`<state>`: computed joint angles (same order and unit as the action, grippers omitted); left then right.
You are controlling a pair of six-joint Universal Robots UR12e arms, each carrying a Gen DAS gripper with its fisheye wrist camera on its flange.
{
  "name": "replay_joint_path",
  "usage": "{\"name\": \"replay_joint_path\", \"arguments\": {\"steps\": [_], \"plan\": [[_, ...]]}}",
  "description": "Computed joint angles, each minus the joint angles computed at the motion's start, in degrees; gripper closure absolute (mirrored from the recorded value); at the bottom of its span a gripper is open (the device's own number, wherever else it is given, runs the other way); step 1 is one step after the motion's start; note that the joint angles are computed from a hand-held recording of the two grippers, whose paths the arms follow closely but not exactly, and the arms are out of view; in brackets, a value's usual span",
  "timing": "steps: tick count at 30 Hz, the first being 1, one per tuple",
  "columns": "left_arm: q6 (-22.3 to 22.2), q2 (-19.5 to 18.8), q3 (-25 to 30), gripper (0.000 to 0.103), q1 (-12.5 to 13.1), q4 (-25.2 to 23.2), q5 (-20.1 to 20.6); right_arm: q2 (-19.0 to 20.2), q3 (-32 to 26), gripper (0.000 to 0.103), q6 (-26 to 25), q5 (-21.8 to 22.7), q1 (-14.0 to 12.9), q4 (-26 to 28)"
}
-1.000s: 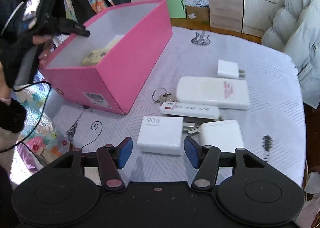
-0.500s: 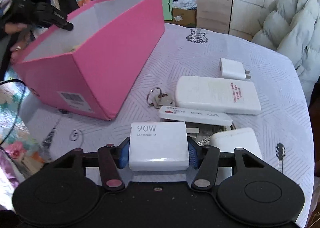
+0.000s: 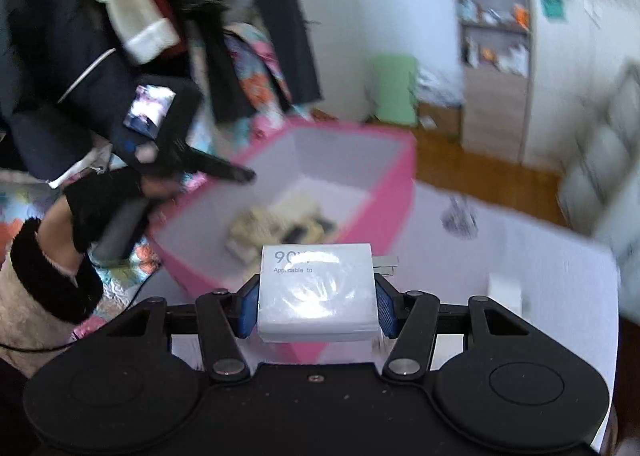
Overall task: Organize rigid objects
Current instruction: 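Lower the square charger into the pink box and open the right tool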
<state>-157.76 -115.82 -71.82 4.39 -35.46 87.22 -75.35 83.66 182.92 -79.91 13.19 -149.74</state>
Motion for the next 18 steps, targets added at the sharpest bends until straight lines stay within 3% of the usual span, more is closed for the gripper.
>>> {"name": "replay_joint_path", "arguments": {"steps": [3, 6, 10, 13, 18], "plan": [[-1.5, 0.03, 0.13, 0.089, 0.17, -0.36, -0.46, 3.31, -5.08, 0.042, -7.31, -2.32, 1.07, 1.54], [-3.37, -0.06, 0.64, 0.089, 0.7, -1.4, -2.43, 6.64, -11.47, 0.042, -15.76, -3.81, 1.6, 8.04], [-2.74, -0.16, 0.59, 0.089, 0.48, -0.72, -1.32, 12.22, -22.09, 0.042, -27.77, -4.03, 2.15, 20.38], [-2.46, -0.16, 0.26, 0.089, 0.32, 0.5, -0.82, 16.6, -30.16, 0.042, -34.02, -3.66, 2.27, 31.28], [-2.7, -0.06, 0.1, 0.089, 0.4, 0.36, -1.35, 24.27, -44.39, 0.042, -43.13, -8.52, 3.49, 50.06]]}}
